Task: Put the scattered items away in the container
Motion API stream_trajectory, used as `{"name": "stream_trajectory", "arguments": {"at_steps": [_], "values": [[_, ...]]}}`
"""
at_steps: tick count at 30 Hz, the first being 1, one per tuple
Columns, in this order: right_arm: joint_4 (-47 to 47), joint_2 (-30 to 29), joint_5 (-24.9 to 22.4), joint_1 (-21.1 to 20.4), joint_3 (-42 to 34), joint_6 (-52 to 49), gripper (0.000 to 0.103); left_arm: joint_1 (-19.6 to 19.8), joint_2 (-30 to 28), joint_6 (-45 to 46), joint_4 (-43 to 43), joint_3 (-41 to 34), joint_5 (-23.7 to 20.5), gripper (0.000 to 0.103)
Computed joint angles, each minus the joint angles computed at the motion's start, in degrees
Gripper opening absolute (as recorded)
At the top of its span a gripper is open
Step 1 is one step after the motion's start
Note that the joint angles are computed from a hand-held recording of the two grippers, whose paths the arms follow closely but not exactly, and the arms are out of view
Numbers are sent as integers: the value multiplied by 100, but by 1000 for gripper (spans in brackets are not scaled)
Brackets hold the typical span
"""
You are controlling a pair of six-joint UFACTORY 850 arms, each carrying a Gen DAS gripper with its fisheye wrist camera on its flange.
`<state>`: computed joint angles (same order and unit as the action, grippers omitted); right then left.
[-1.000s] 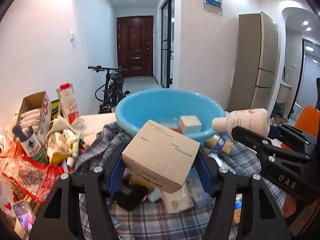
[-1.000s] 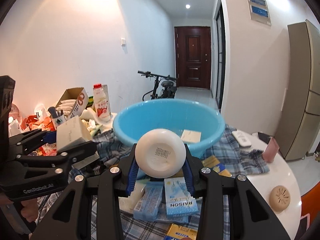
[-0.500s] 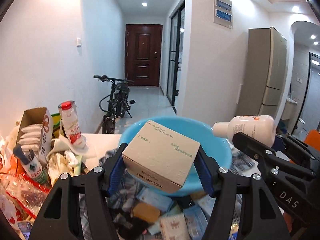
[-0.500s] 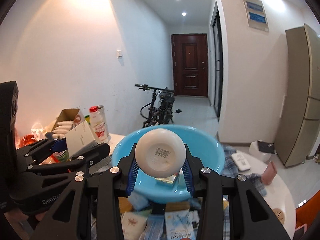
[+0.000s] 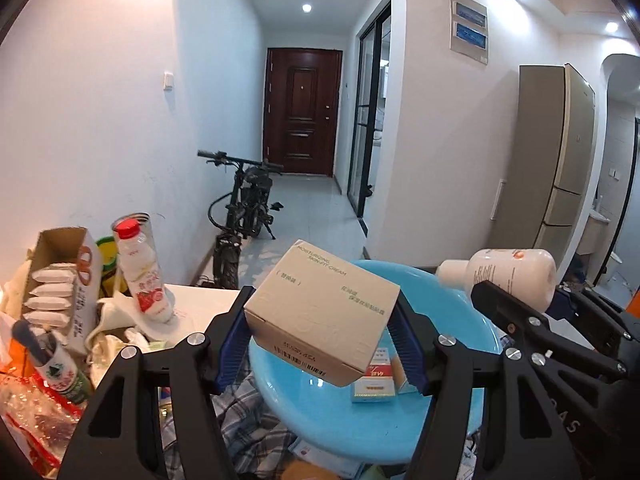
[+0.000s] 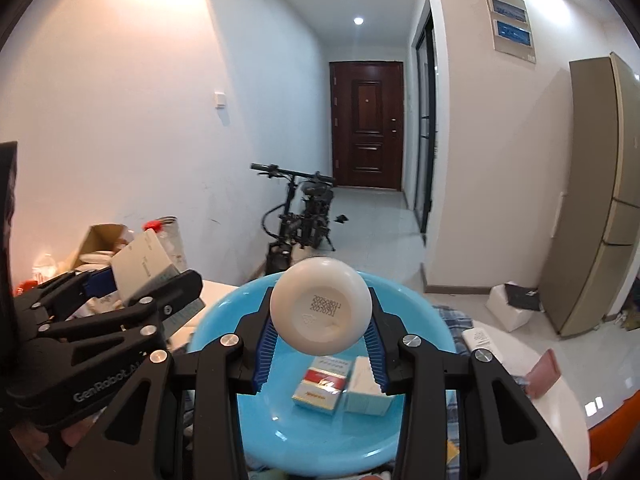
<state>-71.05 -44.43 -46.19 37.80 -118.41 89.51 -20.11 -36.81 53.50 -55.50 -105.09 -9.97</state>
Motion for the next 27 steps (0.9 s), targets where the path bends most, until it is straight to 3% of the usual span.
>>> {"name": "stream_trajectory", "arguments": {"at_steps": [5,9,11,14,17,22,27], "values": [[267,-207,149,-150,-248,-187,42,-63,-265,-1319,1396,-322,-72,63],[724,-387,131,-226,-461,-569,42,-30,-365,-1382,1444,-453,-334,63],[812,-368,196,-253,-410,-599,42,-50,-356,-1574,1679,-438,-236,63],[809,-475,72,-241,-559,-711,42,-114,-340,-2502,2717,-405,18,63],[735,-498,26,-212,-594,-687,42,-104,-343,-2363,2587,-440,-93,63],[581,-395,33,-179,-449,-536,42,-161,-227,-3157,3466,-266,174,63],[481,-360,-15,-148,-414,-509,42,-144,-216,-3049,3320,-271,185,63]]}}
